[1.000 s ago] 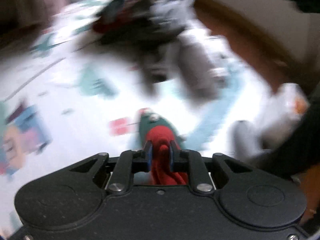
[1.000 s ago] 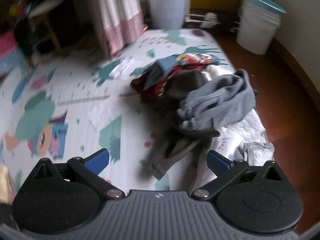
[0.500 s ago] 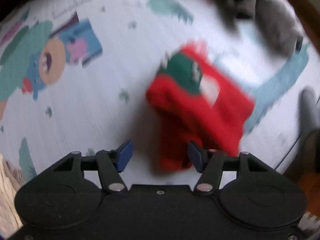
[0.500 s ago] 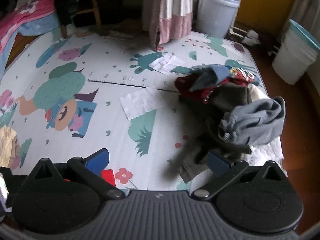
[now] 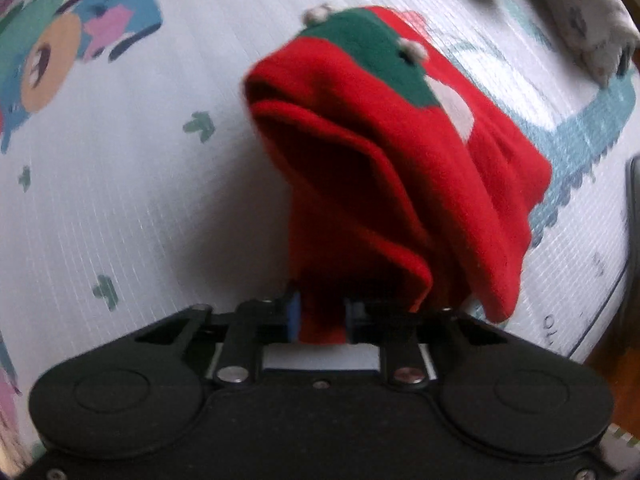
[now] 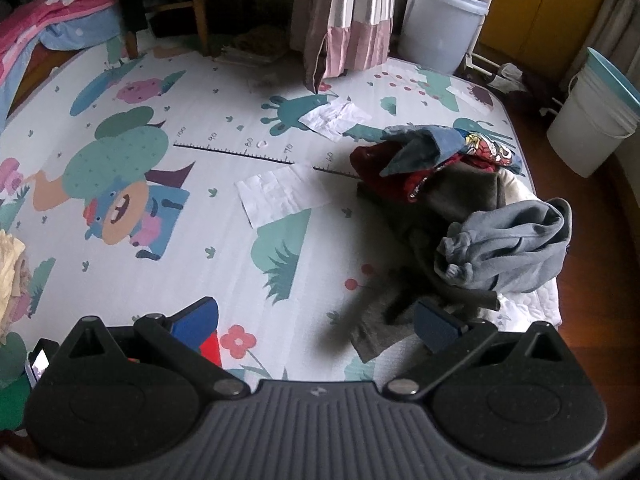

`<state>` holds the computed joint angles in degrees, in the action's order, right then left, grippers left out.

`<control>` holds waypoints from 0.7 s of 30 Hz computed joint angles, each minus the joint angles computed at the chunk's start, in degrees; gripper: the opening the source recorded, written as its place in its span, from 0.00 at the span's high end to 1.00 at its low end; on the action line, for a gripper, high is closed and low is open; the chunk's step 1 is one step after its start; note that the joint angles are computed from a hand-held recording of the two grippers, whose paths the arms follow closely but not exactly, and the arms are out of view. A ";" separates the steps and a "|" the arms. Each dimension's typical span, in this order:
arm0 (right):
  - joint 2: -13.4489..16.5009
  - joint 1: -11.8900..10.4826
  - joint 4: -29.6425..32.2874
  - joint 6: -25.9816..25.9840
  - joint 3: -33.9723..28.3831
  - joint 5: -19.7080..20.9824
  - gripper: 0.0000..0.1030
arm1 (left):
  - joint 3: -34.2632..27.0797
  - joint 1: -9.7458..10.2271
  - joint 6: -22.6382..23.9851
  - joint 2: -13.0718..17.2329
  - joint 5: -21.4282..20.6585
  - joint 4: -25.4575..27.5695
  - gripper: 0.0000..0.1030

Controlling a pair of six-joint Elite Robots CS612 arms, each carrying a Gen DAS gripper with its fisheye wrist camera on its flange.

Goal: Fold clothes
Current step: 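Pull the red sweater from the pile with the left gripper and drop it on the mat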

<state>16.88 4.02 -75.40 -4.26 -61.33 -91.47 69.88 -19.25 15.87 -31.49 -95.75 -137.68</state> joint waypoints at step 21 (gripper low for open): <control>4.45 -0.92 -5.49 -11.55 -7.66 11.67 0.00 | 8.64 -1.22 18.06 -15.57 -3.60 -31.32 0.97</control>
